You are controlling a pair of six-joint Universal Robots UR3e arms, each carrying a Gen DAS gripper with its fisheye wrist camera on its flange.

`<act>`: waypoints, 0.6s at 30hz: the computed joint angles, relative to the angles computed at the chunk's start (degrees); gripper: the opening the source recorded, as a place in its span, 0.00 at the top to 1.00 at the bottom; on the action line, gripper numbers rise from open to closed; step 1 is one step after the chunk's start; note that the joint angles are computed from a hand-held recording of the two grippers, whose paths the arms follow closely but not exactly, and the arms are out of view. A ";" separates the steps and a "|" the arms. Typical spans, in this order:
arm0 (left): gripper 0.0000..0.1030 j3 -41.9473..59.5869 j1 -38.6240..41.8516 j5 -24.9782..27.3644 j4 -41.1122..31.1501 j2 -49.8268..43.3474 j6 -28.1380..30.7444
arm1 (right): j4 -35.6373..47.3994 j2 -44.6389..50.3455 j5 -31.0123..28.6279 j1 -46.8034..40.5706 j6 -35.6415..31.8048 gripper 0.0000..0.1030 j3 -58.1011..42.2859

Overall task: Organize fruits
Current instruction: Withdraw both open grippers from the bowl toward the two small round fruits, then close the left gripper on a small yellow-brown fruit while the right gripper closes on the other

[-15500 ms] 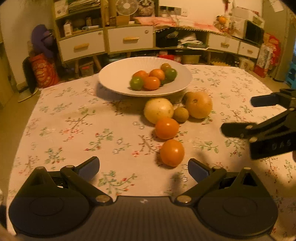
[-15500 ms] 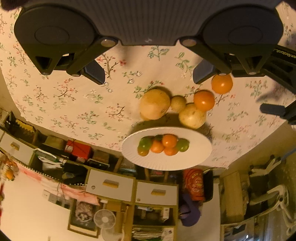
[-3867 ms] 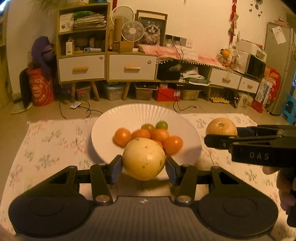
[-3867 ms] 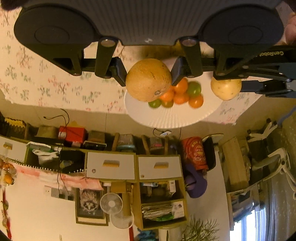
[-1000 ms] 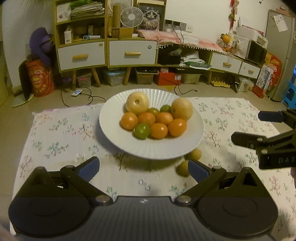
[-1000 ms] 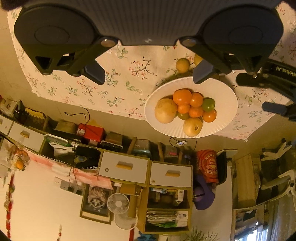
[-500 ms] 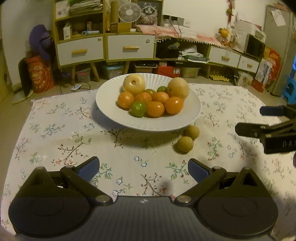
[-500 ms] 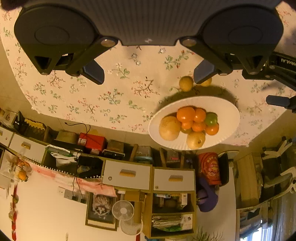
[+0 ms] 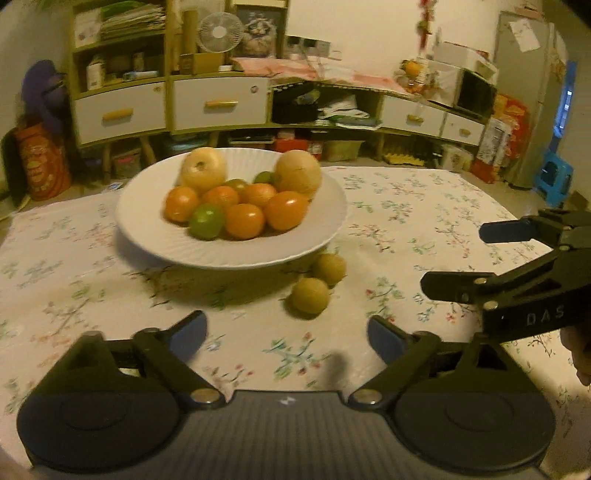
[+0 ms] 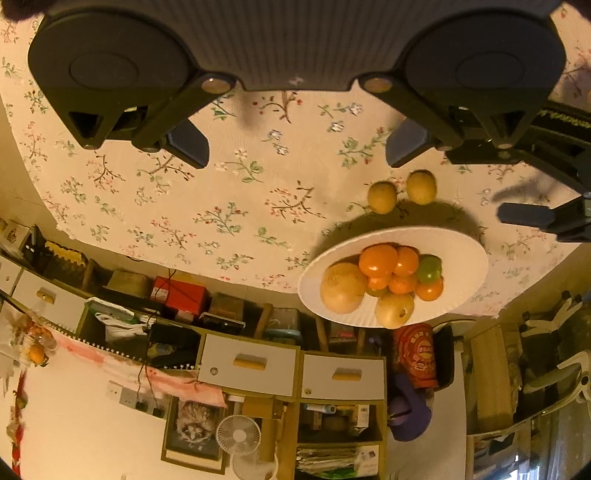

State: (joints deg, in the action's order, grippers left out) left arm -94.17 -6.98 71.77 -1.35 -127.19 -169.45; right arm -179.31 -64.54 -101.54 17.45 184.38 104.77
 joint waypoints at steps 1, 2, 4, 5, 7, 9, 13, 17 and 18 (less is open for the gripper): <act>0.24 1.24 -0.33 -0.22 -0.26 -1.04 0.51 | -0.31 -0.17 0.64 -0.43 -0.13 0.01 0.55; 0.26 2.22 -0.66 -0.27 -0.28 -1.94 0.61 | -0.38 -0.47 1.46 -0.99 -0.26 0.01 1.03; 0.33 3.82 -1.01 -0.72 0.26 -3.71 0.31 | -0.73 -0.86 2.81 -1.84 -0.52 0.01 1.96; 0.35 4.72 -1.28 -0.52 0.34 -4.57 -0.01 | -0.96 -0.98 3.45 -2.18 -0.90 0.01 2.39; 0.43 5.75 -1.58 -0.20 0.45 -5.57 -0.49 | -1.28 -0.94 4.30 -2.60 -1.85 0.01 2.83; 0.50 6.12 -1.61 -0.38 0.92 -6.09 -0.71 | -1.28 -0.72 4.93 -2.82 -2.78 0.02 2.84; 0.59 5.85 -1.74 0.01 2.55 -6.55 -0.76 | -1.06 -0.01 6.00 -3.20 -3.94 0.02 2.24; 0.66 6.88 -1.61 -0.18 1.30 -6.65 -1.40 | 0.18 0.75 6.18 -3.04 -4.06 0.02 0.89; 0.70 7.13 -1.56 -0.30 0.82 -6.62 -1.56 | 0.50 0.79 6.35 -2.97 -4.08 0.02 0.67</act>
State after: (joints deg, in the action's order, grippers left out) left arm -87.03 -8.53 71.47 -0.53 -133.81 -171.01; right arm -178.81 -63.74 -95.19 14.48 180.30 105.44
